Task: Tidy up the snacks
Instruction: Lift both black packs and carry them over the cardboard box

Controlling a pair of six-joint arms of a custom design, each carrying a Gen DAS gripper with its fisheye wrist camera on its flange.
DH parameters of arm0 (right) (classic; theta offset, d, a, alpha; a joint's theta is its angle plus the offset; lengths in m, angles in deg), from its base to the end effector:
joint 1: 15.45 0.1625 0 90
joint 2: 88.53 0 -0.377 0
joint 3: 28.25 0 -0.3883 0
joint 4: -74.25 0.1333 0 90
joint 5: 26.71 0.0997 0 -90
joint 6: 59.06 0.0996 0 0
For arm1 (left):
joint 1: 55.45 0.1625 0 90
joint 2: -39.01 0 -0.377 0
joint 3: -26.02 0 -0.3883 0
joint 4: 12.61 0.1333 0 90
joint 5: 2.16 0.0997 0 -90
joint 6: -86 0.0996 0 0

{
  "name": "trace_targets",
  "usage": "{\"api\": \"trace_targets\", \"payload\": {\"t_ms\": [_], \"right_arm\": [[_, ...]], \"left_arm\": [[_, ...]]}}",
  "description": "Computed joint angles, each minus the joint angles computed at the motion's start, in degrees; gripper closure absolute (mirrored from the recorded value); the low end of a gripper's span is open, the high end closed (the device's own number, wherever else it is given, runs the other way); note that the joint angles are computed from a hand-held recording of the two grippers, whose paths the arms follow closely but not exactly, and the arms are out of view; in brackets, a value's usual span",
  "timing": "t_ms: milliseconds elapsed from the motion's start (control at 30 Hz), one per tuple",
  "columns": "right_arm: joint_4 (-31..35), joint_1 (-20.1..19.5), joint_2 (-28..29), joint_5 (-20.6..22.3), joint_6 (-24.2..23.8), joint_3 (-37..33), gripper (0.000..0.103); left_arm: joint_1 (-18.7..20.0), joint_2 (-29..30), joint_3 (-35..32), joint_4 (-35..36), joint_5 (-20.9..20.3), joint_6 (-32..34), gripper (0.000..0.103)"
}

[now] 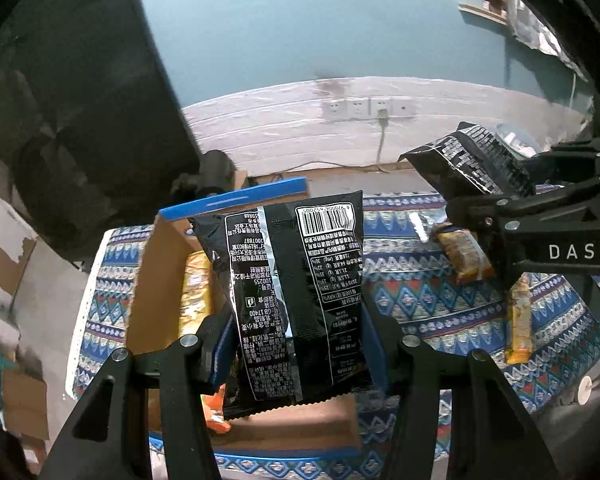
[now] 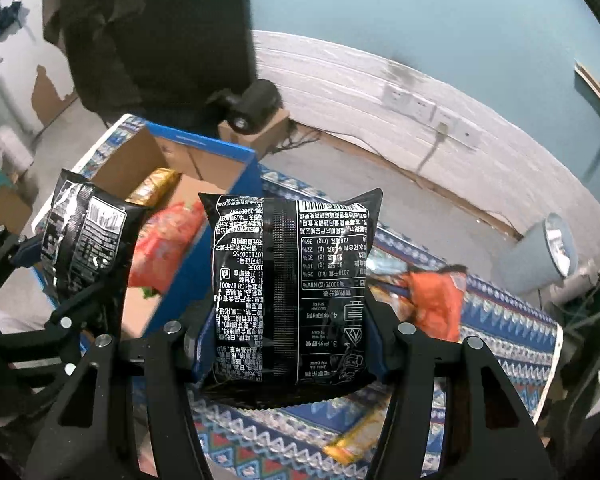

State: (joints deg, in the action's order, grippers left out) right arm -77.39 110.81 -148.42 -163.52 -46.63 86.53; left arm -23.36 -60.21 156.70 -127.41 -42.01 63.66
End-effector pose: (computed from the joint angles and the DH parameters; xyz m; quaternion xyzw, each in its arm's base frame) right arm 0.3562 -0.3830 0.1150 0.1663 -0.9012 0.2127 0.3390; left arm -0.1956 -0.3703 0.2570 0.2996 0.8535 -0.2324 0.3574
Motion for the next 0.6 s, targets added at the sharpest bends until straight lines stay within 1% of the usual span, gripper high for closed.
{"api": "trace_targets", "payload": {"t_ms": [333,600], "right_arm": [[1.5,1.3,9.4,1.9,-2.1,-9.3,0.045],[2.5,1.1,15.7,4.5,-3.6,-15.7,0.044]], "left_arm": [[5.8,-2.8,-1.3,-0.3,2.3,1.8,0.047],[10.5,-3.5,-2.4,0.0,4.1,2.0,0.047]]}}
